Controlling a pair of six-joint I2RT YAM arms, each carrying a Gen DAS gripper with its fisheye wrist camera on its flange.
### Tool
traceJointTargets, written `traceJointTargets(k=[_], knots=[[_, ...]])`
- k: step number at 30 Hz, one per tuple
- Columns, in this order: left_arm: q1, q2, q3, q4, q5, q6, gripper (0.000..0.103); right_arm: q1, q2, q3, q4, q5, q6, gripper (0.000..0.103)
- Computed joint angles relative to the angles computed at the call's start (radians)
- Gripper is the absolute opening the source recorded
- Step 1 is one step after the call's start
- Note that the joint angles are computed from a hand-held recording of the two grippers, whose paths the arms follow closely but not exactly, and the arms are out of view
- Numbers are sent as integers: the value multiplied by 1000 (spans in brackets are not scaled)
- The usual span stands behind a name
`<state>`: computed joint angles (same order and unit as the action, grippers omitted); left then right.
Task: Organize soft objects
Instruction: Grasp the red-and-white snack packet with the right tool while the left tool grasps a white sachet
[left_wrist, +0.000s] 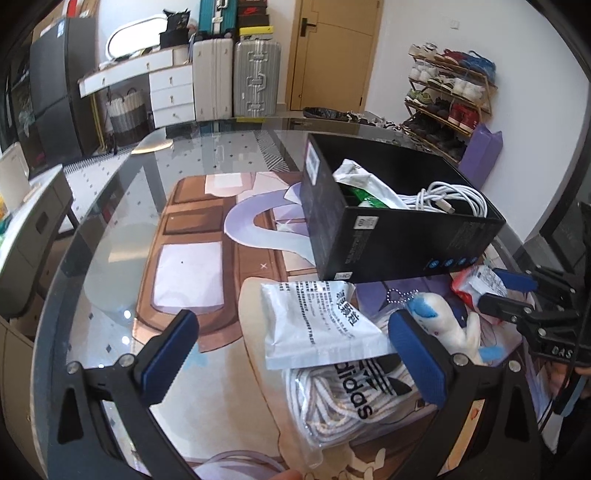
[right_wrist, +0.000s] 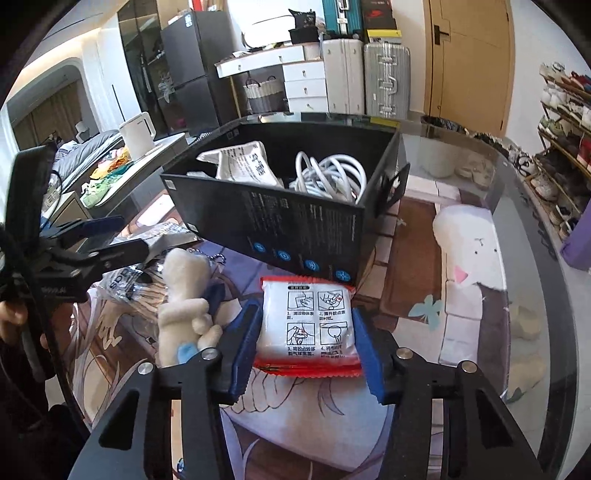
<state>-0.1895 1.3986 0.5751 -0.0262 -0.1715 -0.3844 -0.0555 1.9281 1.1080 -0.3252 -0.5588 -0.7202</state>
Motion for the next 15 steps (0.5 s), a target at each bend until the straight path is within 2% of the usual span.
traceJointTargets(k=[15], knots=[[57,117,94,-41,77,23,102,-42,-72,-38,-17,-48,-34,50]])
